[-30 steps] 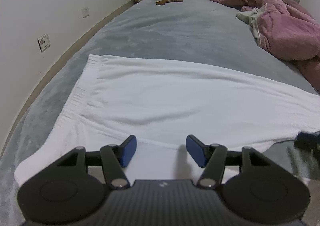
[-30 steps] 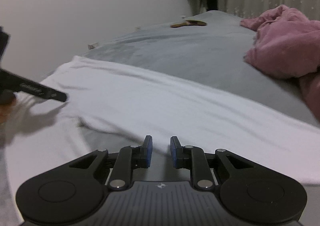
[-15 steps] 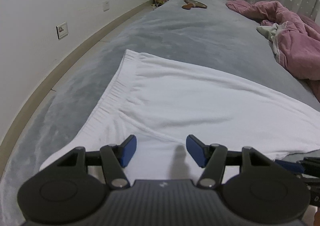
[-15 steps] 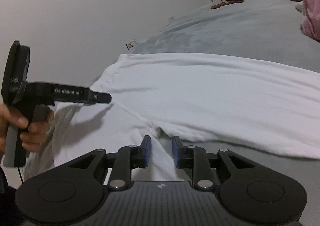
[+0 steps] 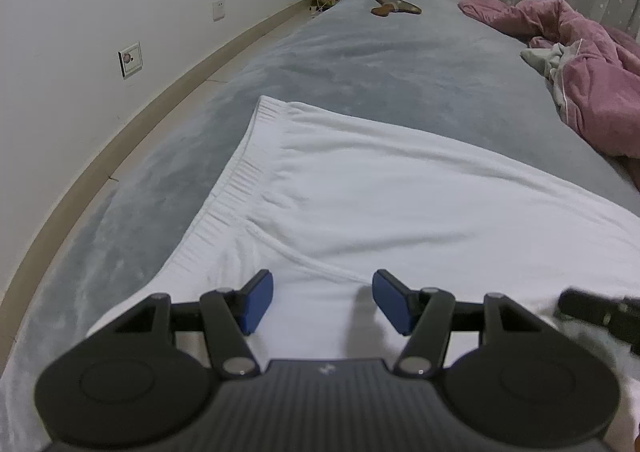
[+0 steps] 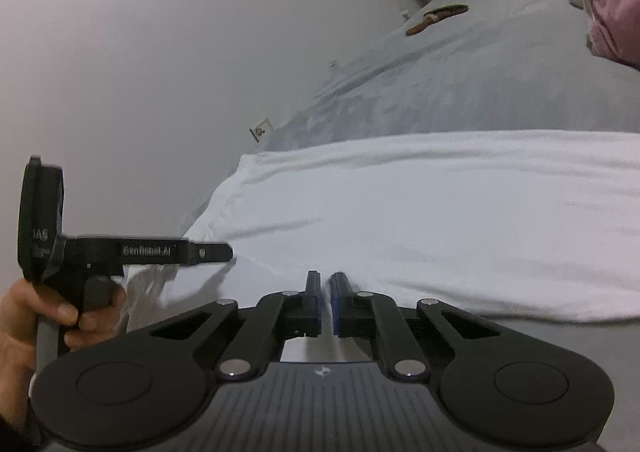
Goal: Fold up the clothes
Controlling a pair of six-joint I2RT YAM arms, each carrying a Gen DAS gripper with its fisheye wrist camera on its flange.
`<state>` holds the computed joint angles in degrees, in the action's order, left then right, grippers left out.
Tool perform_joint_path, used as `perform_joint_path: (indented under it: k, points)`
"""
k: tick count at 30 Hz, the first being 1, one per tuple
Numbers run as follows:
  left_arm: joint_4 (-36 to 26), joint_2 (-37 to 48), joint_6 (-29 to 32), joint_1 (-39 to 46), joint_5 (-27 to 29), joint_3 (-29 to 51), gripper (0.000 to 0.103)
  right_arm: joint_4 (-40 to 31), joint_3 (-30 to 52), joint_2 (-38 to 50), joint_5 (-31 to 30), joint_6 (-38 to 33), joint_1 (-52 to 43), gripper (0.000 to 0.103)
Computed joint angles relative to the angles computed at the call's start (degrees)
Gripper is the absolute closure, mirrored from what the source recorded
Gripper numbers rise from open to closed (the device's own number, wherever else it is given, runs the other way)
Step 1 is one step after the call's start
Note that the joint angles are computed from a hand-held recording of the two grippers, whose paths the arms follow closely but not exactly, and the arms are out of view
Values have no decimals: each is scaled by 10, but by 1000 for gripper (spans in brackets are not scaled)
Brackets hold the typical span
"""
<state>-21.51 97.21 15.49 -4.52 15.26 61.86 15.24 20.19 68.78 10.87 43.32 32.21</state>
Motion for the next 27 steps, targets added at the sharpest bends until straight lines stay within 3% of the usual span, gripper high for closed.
perform_joint_path:
  k: [7,14,23,27]
  points:
    - [-4,0,-1,11,15,4,45,-34,19,21,24,-16,12,96]
    - [-7,-7,-2,29,28,6,45,-163,-2,-85,135,14,119,96]
    - [-4,-17,18,33,24,-9,45,-338,-22,-152,281,195,291,96]
    - [-1,-23,25,35,23,-17,45,-411,-7,-133,325,281,362,95]
